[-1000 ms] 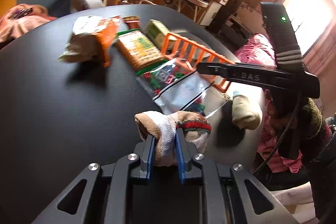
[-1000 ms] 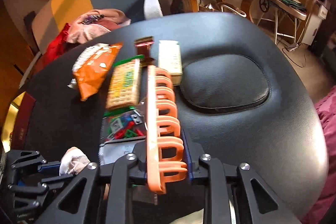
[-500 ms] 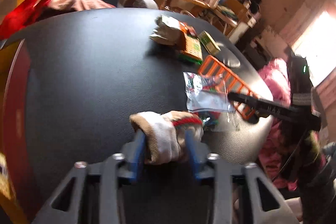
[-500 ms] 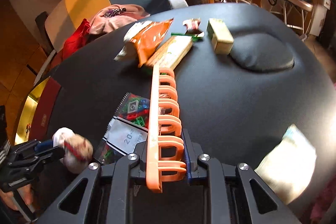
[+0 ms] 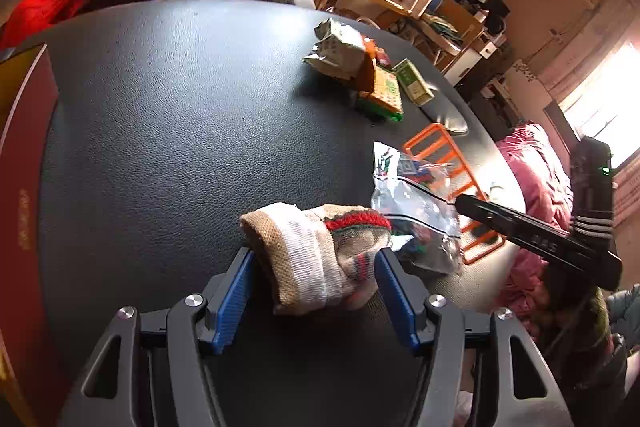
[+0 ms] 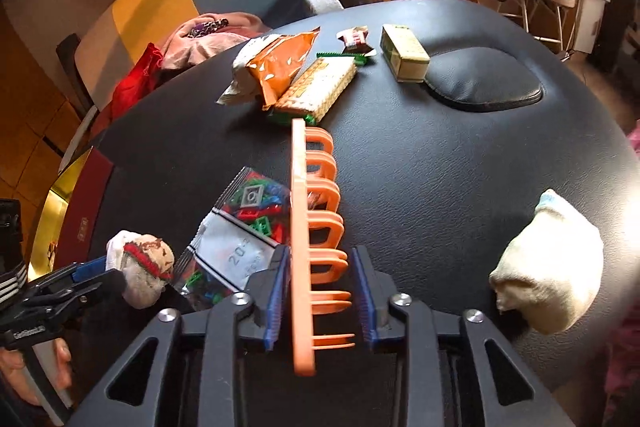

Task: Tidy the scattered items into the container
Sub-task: 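Carry the sock and orange rack over the gold tray and release both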

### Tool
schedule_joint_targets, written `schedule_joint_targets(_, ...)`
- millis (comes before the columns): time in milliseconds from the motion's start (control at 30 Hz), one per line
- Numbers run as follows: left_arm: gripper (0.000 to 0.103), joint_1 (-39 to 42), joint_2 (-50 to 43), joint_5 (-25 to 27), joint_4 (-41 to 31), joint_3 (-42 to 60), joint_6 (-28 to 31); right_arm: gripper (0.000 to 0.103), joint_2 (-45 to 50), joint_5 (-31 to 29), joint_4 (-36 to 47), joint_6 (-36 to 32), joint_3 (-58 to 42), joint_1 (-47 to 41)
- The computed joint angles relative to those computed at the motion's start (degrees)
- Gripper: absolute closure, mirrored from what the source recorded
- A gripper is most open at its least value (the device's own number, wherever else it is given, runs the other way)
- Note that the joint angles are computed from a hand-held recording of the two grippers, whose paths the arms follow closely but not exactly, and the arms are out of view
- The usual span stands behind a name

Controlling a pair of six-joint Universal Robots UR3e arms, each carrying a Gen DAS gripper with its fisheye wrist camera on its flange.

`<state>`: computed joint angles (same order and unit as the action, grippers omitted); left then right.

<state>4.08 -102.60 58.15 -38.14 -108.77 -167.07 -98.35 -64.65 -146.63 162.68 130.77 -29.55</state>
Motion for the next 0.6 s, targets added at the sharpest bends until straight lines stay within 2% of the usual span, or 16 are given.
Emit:
schedule_joint_targets(67,0.041,-0.7,-1.4,0.2,1.9,0.5,-1.4,0.066,1.2,-0.8,-0.5,0.3,-1.0,0.5)
schedule_joint_targets(133,0.056,-1.5,-1.6,1.3,3.9,0.1,-2.0,0.066,2.7,-1.6,-1.4,0.5,-1.8,1.2)
schedule_joint_targets(167,0.058,-1.9,-1.5,1.9,4.8,-0.1,-2.1,0.067,3.5,-2.1,-1.8,0.7,-2.2,1.5)
schedule_joint_targets(200,0.064,-2.1,-1.1,2.3,5.3,-0.5,-1.9,0.069,4.0,-2.4,-2.2,0.8,-2.5,1.9)
schedule_joint_targets(233,0.069,-2.2,-0.5,2.6,5.7,-0.9,-1.7,0.08,4.6,-2.8,-2.7,1.0,-2.7,2.4)
schedule_joint_targets(333,0.078,-1.8,1.9,2.5,6.4,-2.7,-0.9,0.081,4.8,-4.2,-4.7,2.4,-2.4,3.5)
schedule_joint_targets(600,0.082,1.7,8.1,1.2,5.9,-7.2,-0.2,0.081,-2.4,-4.6,-4.6,4.7,0.0,1.4)
